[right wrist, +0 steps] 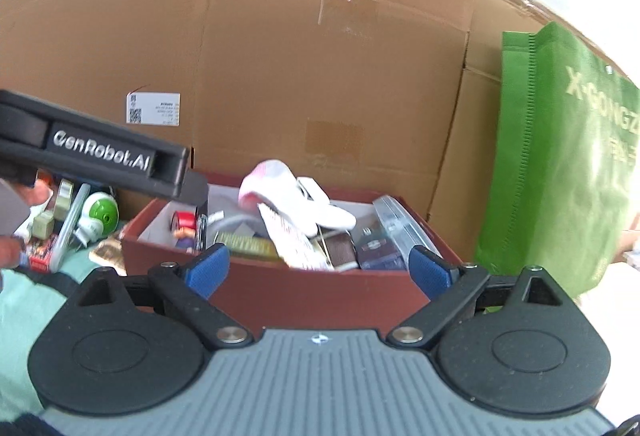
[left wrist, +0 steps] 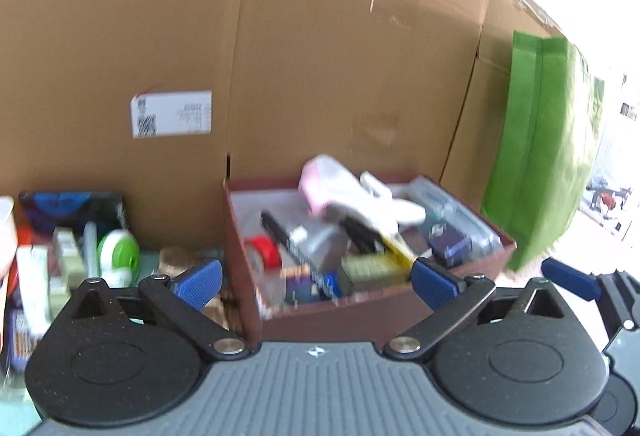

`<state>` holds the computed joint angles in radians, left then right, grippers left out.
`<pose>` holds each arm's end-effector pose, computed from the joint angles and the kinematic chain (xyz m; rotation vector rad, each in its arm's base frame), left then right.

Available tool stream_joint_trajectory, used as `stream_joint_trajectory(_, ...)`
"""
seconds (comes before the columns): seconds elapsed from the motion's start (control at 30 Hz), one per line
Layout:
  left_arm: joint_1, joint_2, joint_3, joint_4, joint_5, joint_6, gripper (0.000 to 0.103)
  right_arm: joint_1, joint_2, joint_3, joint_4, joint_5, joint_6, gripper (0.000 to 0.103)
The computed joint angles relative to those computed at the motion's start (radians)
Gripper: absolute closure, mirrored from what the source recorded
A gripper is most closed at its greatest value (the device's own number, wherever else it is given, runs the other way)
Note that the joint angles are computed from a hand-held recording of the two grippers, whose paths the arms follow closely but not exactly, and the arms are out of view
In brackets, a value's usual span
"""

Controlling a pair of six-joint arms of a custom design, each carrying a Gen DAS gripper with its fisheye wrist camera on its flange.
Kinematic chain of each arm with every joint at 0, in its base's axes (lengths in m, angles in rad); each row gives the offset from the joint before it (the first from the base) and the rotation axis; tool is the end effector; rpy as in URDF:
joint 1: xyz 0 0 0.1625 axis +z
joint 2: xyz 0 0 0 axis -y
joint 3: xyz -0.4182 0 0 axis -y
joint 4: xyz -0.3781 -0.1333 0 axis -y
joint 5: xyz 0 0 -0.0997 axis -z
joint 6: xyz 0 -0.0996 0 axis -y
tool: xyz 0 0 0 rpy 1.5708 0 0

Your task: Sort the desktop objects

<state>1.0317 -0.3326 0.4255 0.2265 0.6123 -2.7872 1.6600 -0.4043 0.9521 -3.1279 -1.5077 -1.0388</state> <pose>-0.2237 -0.7923 0.1513 0.1762 2.0074 -1.4477 0.2143 -0.8287 0.1616 1.3460 -2.0481 1.2392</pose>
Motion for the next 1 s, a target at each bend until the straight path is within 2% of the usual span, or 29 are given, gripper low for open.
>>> stream_joint_trajectory(0.03, -0.006, -0.027, 0.063, -0.032, -0.014, -0.004, 0.000, -0.001, -0.012, 0.024, -0.015, -0.007, 0.000, 0.008)
stream_joint_trajectory(0.17, -0.015, -0.054, 0.158, -0.112, -0.067, 0.013, 0.000, -0.005, -0.052, 0.104, -0.059, -0.033, 0.014, 0.008)
stream_joint_trajectory(0.3, -0.028, -0.087, 0.243, -0.124, -0.086, -0.020, 0.000, -0.008, -0.076, 0.163, -0.103, -0.055, 0.025, 0.008)
stream_joint_trajectory(0.43, -0.034, -0.099, 0.275, -0.105, -0.096, -0.048, 0.000, -0.009, -0.093, 0.208, -0.131, -0.069, 0.031, 0.007)
stream_joint_trajectory(0.77, -0.043, -0.125, 0.348, -0.120, -0.104, -0.049, 0.000, 0.000, -0.091, 0.253, -0.176, -0.157, 0.038, 0.005)
stream_joint_trajectory(1.0, -0.047, -0.141, 0.386, -0.130, -0.087, -0.038, 0.000, 0.002, -0.094, 0.265, -0.190, -0.163, 0.053, 0.005)
